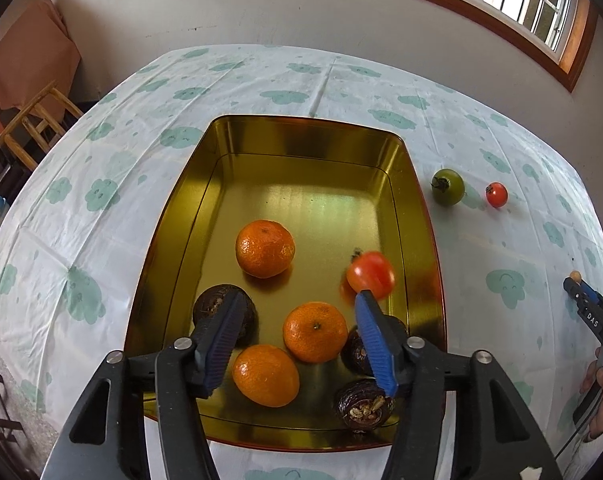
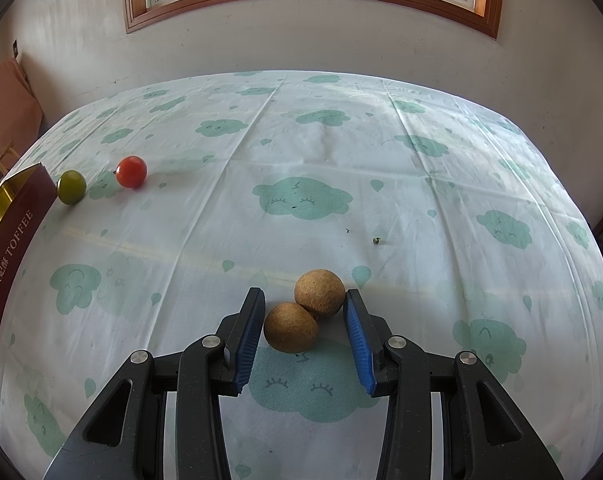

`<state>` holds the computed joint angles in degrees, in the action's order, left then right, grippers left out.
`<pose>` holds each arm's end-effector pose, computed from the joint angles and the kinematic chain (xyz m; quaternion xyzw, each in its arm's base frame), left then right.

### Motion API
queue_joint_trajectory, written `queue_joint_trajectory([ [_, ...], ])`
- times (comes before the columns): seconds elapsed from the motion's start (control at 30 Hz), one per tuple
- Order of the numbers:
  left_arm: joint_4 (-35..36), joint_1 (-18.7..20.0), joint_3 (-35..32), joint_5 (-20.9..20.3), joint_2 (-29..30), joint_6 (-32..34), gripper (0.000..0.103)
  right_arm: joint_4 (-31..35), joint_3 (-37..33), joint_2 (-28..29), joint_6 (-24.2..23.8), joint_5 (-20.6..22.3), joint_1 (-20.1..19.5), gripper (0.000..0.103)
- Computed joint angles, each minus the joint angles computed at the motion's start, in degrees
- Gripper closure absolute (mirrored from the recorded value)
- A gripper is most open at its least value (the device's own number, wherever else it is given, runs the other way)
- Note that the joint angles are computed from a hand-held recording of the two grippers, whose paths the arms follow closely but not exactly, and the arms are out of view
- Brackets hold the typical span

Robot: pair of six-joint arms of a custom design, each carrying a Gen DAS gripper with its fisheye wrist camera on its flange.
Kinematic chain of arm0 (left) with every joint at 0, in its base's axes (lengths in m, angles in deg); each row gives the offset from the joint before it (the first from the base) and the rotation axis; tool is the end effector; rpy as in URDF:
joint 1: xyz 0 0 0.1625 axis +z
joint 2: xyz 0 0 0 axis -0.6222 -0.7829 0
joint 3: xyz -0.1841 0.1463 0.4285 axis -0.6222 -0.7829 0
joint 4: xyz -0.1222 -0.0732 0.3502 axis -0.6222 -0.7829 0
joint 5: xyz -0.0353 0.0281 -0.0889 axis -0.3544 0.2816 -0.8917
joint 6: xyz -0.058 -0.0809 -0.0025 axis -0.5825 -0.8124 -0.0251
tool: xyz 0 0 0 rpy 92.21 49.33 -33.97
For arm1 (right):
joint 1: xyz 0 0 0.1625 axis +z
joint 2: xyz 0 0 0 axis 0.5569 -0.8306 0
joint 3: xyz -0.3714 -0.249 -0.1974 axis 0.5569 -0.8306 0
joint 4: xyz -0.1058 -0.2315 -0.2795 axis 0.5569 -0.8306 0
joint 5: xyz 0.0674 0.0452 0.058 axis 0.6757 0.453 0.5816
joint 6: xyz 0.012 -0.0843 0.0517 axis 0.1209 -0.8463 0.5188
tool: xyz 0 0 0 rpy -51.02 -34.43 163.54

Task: Organize fruits
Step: 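Carry the two brown fruits into the gold tray and open the right gripper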

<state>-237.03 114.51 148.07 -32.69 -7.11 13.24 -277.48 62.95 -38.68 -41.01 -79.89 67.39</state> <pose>0.0925 -0.5149 0.3186 -0.0938 0.8584 -0.3354 0.3766 0.2164 -0.6575 -0.0637 0.2859 -0.8733 0.2550 0.3009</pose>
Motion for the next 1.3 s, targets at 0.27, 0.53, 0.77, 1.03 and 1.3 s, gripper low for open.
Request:
queue_joint_trajectory([
  [0.27,-2.01,-0.24,1.07,0.48,-0.18,1.93,0.040,0.14,0.02,-0.18,0.30,0.24,-0.16,0.063],
  [0.53,-2.58,-0.09,1.45,0.18,-0.70,2.26,0.031,-0.40,1.11,-0.05,1.22,0.92,0.59,0.063],
  [0.77,-1.16,-0.17,1.85,0.64,-1.62,1.04,0.025,0.82,2.06,-0.14,2.34,3.18,2.59,0.063],
  [1.03,-2.02,-0.74,3.29,1.78,-3.16,1.03,0.021,4.67,1.74,1.08,1.91,8.17,6.93,0.063],
  [1.3,-2.25,-0.69,4.28,3.01,-5.48,0.26,0.015,10.65,-0.32,3.18,0.69,14.52,11.87,0.063],
])
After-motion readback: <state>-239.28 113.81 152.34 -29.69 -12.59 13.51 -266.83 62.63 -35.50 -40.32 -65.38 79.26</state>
